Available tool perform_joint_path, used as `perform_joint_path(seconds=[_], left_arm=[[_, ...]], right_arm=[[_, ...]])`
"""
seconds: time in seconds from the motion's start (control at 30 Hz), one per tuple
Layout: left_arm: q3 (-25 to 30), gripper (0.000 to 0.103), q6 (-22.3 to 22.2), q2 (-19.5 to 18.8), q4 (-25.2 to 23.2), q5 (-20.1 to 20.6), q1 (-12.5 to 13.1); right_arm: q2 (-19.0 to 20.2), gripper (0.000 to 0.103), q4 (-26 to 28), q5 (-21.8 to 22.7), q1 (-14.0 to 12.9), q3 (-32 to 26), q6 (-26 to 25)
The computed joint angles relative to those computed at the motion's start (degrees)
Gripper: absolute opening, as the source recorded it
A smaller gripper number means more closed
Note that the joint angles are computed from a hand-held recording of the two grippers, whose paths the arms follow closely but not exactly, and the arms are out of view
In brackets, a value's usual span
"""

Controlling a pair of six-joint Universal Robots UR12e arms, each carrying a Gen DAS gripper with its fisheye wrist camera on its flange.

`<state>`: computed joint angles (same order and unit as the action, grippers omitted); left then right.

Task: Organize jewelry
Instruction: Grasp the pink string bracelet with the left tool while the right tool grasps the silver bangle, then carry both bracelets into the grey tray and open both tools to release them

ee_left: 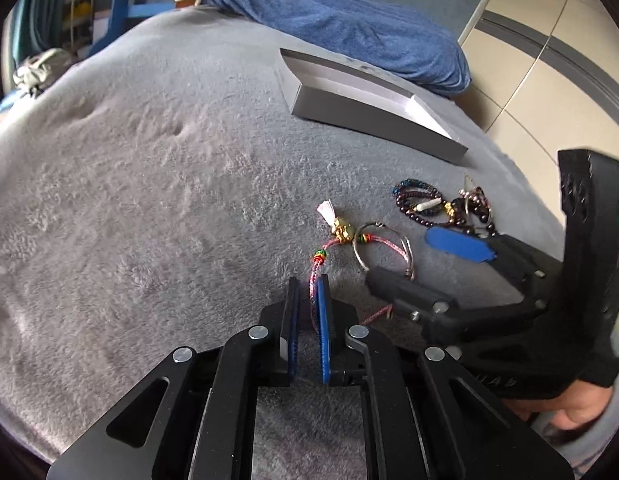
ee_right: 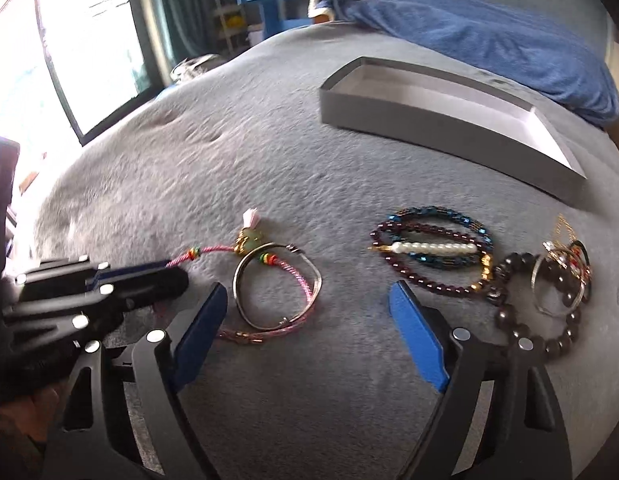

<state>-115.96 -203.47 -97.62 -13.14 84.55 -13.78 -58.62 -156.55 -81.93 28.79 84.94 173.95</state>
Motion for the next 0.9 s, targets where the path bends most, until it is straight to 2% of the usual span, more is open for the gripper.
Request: perform_joint_path(seconds=[0.23,0.33,0.47,0.5,0.73,0.9], left_arm=[[0.51,0.010,1.44,-0.20,-1.12,1.08,-0.37],[0.77,0.010,1.91,-0.33,-1.55,1.35,-0.44],[1.04,0.010,2.79,-0.44,-2.24,2.31,-0.69],[1.26,0.009,3.27,-0.58,-2.50,2.84,-0.91],[1.65,0.003,5.07,-0.99,-1.29,5.55,-1.84],[2.61,0.003,6.79,-1.32,0.11,4.74,-2.14]], right_arm=[[0.95,0.079,2.32,-1.96,0.62,-1.74,-3.38],[0.98,0.070,2.05,-1.09,0.48,-1.62,-4.07],[0.61,0.047,0.68,1.03,0.11,-0.76,-4.31],[0.56,0.045,0.35,1.44,0.02,-0.62,-4.20],[-0.33,0.045,-3.63,5.03,-1.25,1.05,-0.36],[-1.59,0.045,-7.24,6.17,-2.33,2.34,1.95]])
